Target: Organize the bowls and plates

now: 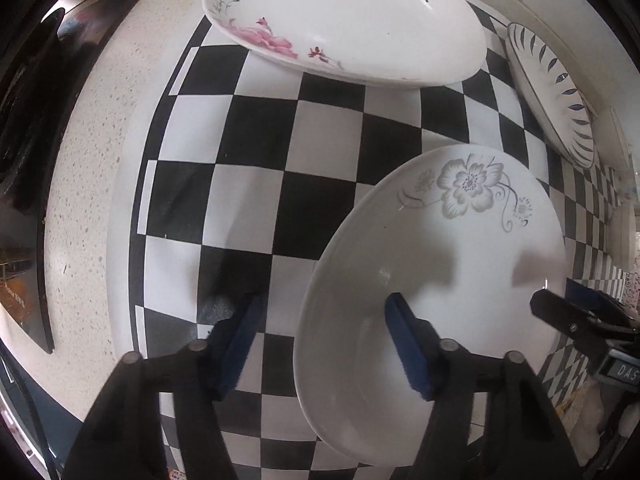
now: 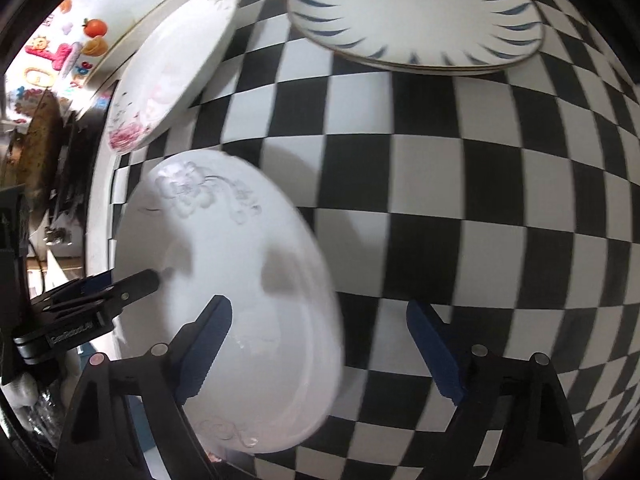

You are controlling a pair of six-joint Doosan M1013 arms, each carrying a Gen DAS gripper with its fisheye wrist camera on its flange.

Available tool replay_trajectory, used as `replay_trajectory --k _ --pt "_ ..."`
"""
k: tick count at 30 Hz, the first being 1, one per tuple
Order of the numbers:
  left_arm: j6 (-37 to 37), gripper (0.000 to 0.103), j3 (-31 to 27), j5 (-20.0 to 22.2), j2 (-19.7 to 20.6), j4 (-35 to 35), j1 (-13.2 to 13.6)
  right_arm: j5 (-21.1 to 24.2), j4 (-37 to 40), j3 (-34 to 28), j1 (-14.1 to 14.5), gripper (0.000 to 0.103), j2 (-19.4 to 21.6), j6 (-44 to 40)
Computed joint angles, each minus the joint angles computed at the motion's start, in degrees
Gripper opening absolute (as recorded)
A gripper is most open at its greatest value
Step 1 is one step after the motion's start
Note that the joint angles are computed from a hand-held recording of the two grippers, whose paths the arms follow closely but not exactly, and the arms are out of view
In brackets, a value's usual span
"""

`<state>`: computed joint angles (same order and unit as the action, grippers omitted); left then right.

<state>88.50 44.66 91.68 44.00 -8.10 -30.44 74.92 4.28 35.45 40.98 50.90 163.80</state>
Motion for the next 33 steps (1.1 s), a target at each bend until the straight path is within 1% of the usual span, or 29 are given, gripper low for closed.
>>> replay_trajectory --k 1,2,3,4,5,6,7,9,10,14,17,20,23,24,25,26,30,32,33 --pt "0.2 0.053 -0.3 0.2 0.0 -0.4 0.1 0.4 0.0 -0.8 0.0 0.086 0.3 -0.2" --pt "0.2 0.046 -1.0 0.8 0.3 -0.7 0.2 0.7 -0.1 -1.5 0.0 0.079 0.7 -0.6" --pt "0.4 0.041 -1.4 1.1 0.4 -1.3 0.3 1.4 -0.2 -2.6 0.1 0.076 1.2 -0.9" --pt "0.9 0.039 -1.9 1.7 0.6 -2.2 0.5 2.7 -0.3 -3.9 0.0 0.065 1.8 -1.2" --pt "1.7 0.035 -2.3 2.3 0.7 -2.7 0.5 2.6 0.3 -4.5 0.0 0.047 2.0 -1.7" --pt "2.5 0.035 -2.2 2.1 0.6 -2.1 0.4 3.5 1.1 -5.5 -0.1 0.046 2.6 -1.7" --pt "2.9 0.036 -2.0 1.8 0.5 -1.9 0.4 4.9 0.7 -6.7 -0.1 0.042 3.2 -1.5" --pt "3.0 0.035 -1.9 1.7 0.4 -2.1 0.4 7.8 -0.6 -9.1 0.1 0.030 4.3 -1.1" --pt "3.0 0.035 -1.9 1.7 0.4 -2.1 0.4 8.0 -1.2 -9.1 0.3 0.028 4.2 -0.9" --pt "2.5 0.033 0.0 0.8 -0.5 -2.0 0.7 2.8 -0.3 -4.1 0.2 0.025 1.6 2.0" --pt "2.7 0.032 0.0 0.6 -0.9 -1.6 0.4 0.8 -0.4 -1.2 0.4 0.025 0.0 3.5" --pt "2.6 0.032 -0.2 0.8 -1.5 -1.6 -0.5 -1.3 -0.7 2.0 0.6 0.025 -2.0 5.2" --pt "2.8 0.032 0.2 0.7 -2.2 -1.7 -1.6 -3.7 -1.9 6.6 0.9 0.025 -4.6 6.8" --pt "3.2 0.032 0.2 0.4 -2.5 -1.7 -2.1 -4.5 -2.4 8.4 1.0 0.025 -5.9 7.7" --pt "3.6 0.032 0.1 0.1 -2.6 -1.8 -2.7 -5.4 -2.9 11.5 0.8 0.025 -7.8 8.3" --pt "4.0 0.032 -0.3 0.1 -2.6 -2.2 -3.2 -5.7 -3.2 12.4 0.8 0.025 -8.2 8.7" --pt "5.2 0.032 -1.2 0.0 -2.5 -2.3 -5.2 -6.3 -5.1 17.6 1.0 0.025 -11.7 12.0" --pt "5.7 0.032 -1.6 0.8 -2.1 -2.8 -6.3 -6.7 -5.8 20.7 1.1 0.025 -13.7 13.9" --pt "5.9 0.032 -1.4 1.0 -2.0 -3.1 -6.4 -6.8 -6.0 22.3 1.2 0.025 -14.7 14.5"
